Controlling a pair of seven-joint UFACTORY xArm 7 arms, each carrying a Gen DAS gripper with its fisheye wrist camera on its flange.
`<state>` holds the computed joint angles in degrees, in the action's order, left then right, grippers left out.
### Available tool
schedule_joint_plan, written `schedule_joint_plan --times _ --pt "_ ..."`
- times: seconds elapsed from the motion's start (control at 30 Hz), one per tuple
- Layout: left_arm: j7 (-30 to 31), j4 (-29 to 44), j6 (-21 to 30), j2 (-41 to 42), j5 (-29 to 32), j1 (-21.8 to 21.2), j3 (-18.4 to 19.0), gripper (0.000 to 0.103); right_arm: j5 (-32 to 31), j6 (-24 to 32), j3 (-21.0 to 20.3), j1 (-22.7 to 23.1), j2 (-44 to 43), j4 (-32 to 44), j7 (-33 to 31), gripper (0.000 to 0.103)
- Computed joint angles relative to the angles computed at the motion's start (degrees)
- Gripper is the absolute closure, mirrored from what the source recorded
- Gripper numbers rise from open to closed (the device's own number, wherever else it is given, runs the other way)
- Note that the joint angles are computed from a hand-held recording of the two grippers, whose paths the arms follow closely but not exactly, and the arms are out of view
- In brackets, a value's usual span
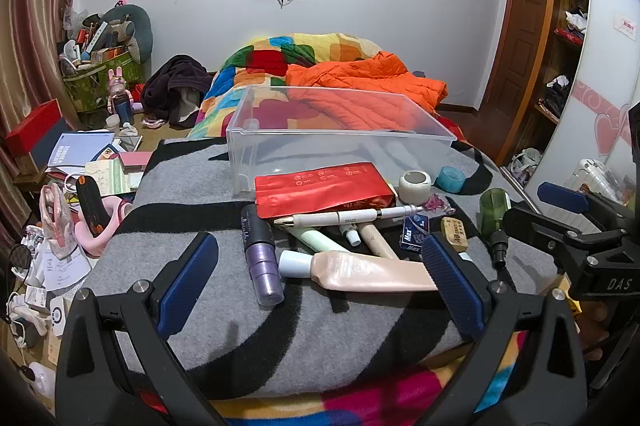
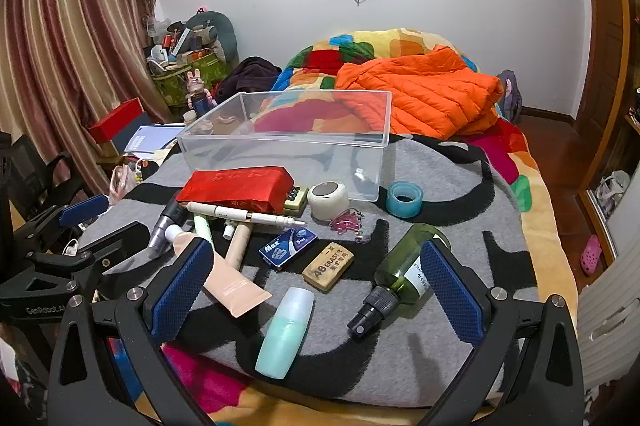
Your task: Organize objects
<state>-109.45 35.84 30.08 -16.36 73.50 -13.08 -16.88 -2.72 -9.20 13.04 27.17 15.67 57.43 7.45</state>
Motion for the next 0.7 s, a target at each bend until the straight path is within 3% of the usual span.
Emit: schedule_joint_plan --times 0.7 --pt "-0.54 -0.53 -1.33 -0.71 -0.04 0.23 0.16 0.000 -0.04 0.08 -0.31 0.45 0.10 0.09 0.10 0.000"
